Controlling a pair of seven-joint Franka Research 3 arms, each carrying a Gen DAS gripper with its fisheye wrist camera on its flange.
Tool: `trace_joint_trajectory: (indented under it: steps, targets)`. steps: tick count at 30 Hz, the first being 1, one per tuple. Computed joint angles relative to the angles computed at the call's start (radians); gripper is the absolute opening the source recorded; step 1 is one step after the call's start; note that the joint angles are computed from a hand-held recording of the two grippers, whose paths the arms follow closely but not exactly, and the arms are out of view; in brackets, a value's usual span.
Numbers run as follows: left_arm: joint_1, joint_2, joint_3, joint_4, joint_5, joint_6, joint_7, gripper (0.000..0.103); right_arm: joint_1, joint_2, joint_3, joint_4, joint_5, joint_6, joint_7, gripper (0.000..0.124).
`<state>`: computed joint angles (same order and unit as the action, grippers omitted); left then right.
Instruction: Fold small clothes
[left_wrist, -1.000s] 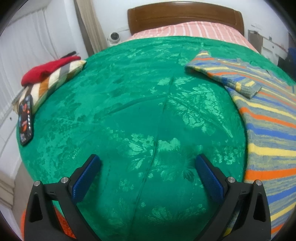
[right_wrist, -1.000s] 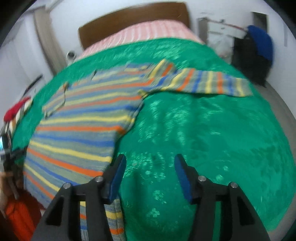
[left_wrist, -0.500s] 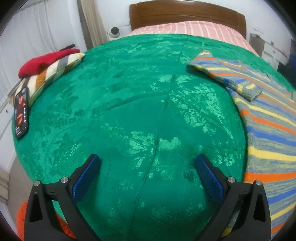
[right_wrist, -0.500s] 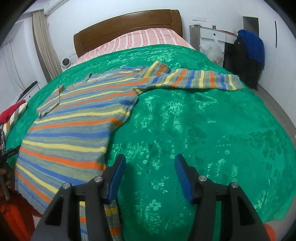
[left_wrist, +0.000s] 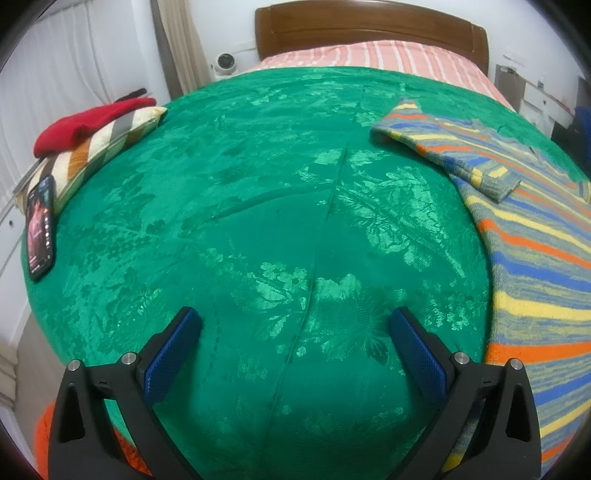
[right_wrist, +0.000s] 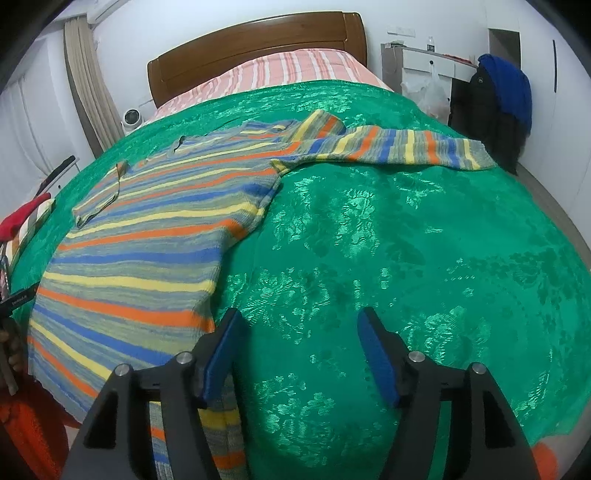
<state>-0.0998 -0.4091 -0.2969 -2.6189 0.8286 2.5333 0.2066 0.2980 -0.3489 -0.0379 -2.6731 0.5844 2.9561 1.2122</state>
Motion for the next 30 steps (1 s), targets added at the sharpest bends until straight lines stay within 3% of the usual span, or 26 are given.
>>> trace_joint_trajectory:
  steps: [6,9,12,14,16,20,24,26,27,28,30]
  targets:
    - [-0.018,-0.029,0.016,0.01,-0.031,-0.014,0.06,0.102,0.004,0.004,-0.004,0.003,0.002,-0.002,-0.003,0.067]
    - [0.014,-0.123,0.037,-0.01,-0.003,0.08,0.036,0.102,0.009,0.002,-0.009,0.002,0.012,-0.003,-0.01,0.067]
    - [0.005,-0.134,0.12,0.012,-0.094,0.205,0.138,0.102,0.016,0.004,-0.015,0.003,0.024,-0.001,-0.022,0.07]
    - [-0.096,-0.061,0.223,0.076,-0.24,0.245,0.359,0.102,0.035,0.006,-0.031,0.005,0.051,0.001,-0.048,0.073]
    - [-0.177,0.03,0.266,0.162,-0.33,0.229,0.553,0.099,0.035,0.01,-0.03,0.008,0.061,0.003,-0.058,0.073]
    - [-0.224,0.238,0.22,0.341,-0.328,0.176,0.873,0.087,0.042,0.015,-0.033,0.014,0.088,0.004,-0.081,0.074]
    - [-0.191,0.457,0.156,0.532,-0.33,0.063,0.985,0.081,0.04,0.011,-0.032,0.012,0.105,0.001,-0.092,0.074]
    - [-0.158,0.526,0.136,0.585,-0.368,0.046,0.993,0.047,0.038,0.01,-0.029,0.012,0.108,-0.001,-0.096,0.074]
    - [-0.136,0.534,0.124,0.593,-0.434,0.059,1.019,0.005,0.038,0.009,-0.029,0.012,0.111,-0.002,-0.097,0.074]
    - [-0.121,0.53,0.123,0.599,-0.462,0.063,1.003,0.006,0.038,0.009,-0.029,0.011,0.114,-0.001,-0.099,0.074]
    - [-0.089,0.476,0.142,0.56,-0.462,0.157,0.895,0.006,0.043,0.005,-0.033,0.009,0.127,-0.002,-0.106,0.074]
